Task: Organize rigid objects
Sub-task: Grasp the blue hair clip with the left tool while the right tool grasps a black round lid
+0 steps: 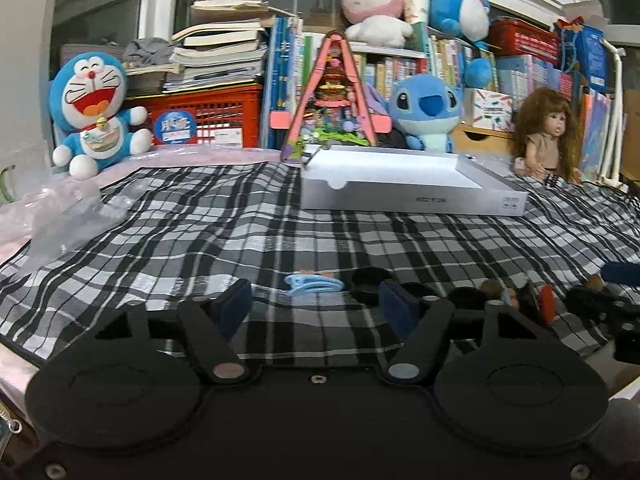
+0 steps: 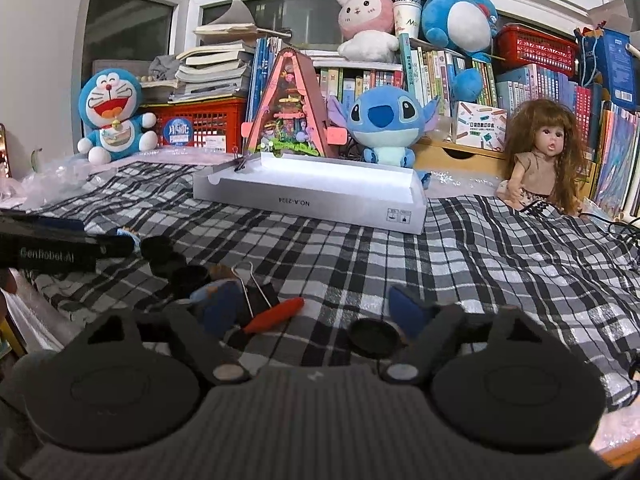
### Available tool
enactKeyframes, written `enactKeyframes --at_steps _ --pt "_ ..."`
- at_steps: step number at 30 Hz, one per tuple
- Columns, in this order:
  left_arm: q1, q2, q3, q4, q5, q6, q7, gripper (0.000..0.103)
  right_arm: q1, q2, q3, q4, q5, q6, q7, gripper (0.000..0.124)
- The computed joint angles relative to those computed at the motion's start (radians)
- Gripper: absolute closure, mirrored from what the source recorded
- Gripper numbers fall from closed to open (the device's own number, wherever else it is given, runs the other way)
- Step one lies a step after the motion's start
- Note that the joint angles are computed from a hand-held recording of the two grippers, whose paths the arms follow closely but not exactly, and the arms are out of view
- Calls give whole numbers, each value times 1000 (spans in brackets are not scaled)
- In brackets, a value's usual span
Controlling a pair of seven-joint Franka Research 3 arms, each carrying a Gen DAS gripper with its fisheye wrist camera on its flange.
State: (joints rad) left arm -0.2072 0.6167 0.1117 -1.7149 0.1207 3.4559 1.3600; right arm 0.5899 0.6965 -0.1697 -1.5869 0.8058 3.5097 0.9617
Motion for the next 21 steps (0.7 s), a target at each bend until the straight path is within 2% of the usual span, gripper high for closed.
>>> enactKeyframes --at_steps 2,4,6,11,14,18,21 --pt "26 2 -25 12 10 -23 -12 47 23 -8 -27 -16 25 -7 -15 54" --pt "56 7 -55 30 30 -51 -29 49 40 -14 -48 -27 50 -15 -23 61" --pt "56 14 -53 43 37 -59 -48 49 67 -16 -81 -31 87 -35 -26 70" --pt "-33 48 44 85 7 -71 -76 46 109 -10 -142 -37 107 -75 31 76" --pt "-62 70 76 117 4 -89 -90 45 203 30 -270 -21 142 -113 75 76" --pt "-88 94 106 141 -1 -85 -113 40 285 68 -397 -18 155 -173 163 76" --pt "-92 108 112 157 -5 -90 -129 39 284 73 -410 -18 125 -193 206 72"
